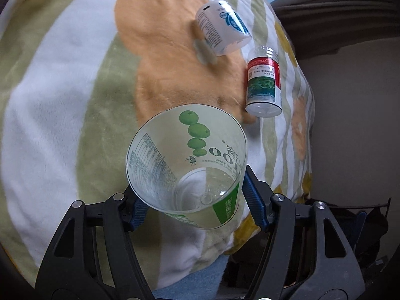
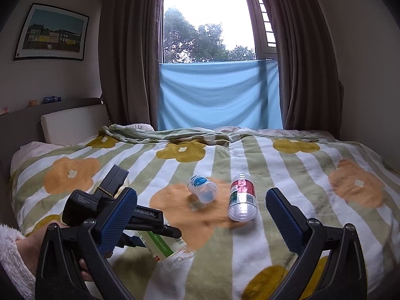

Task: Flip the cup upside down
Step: 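Lift the clear cup with the left gripper and rotate it, then close the right gripper on the clear cup while the left gripper releases it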

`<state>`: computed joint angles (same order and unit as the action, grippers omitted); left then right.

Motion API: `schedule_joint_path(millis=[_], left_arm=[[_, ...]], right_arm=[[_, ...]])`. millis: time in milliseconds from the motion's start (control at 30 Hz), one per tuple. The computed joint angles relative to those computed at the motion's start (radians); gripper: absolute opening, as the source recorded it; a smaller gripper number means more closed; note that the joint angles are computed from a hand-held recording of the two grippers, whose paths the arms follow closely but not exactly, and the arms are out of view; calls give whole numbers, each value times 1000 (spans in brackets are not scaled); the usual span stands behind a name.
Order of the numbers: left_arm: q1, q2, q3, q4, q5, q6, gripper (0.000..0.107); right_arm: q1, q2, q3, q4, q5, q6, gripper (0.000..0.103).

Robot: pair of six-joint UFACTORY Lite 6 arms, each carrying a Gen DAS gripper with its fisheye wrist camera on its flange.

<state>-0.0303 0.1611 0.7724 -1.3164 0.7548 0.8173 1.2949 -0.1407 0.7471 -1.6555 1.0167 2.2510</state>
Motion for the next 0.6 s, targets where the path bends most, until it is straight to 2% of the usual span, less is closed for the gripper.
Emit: schedule_joint_path(millis=[67, 100, 133, 200, 333, 433, 500, 600], left_arm=[[25, -2, -5, 23, 18, -40, 67], [29, -5, -3, 54, 10, -81, 74], [30, -3, 5, 84, -1, -116, 87], [41, -21, -9, 99, -16, -143, 98], [96, -62, -48, 116, 7, -143, 98], [135, -125, -74, 189, 36, -182, 98], [180, -204, -91, 275, 70, -221, 98], [266, -371, -114, 415, 106, -265, 98]], right_arm=[[11, 6, 9, 2, 9, -4, 103], [17, 6, 10, 4, 14, -6, 103], [18, 6, 13, 4, 15, -9, 103], [28, 14, 23, 7, 21, -15, 103], [36, 22, 34, 15, 26, -30, 103], [29, 21, 44, 14, 12, -72, 103], [-20, -26, 46, -13, -89, -159, 103], [-177, -59, 127, 66, -403, -454, 103]])
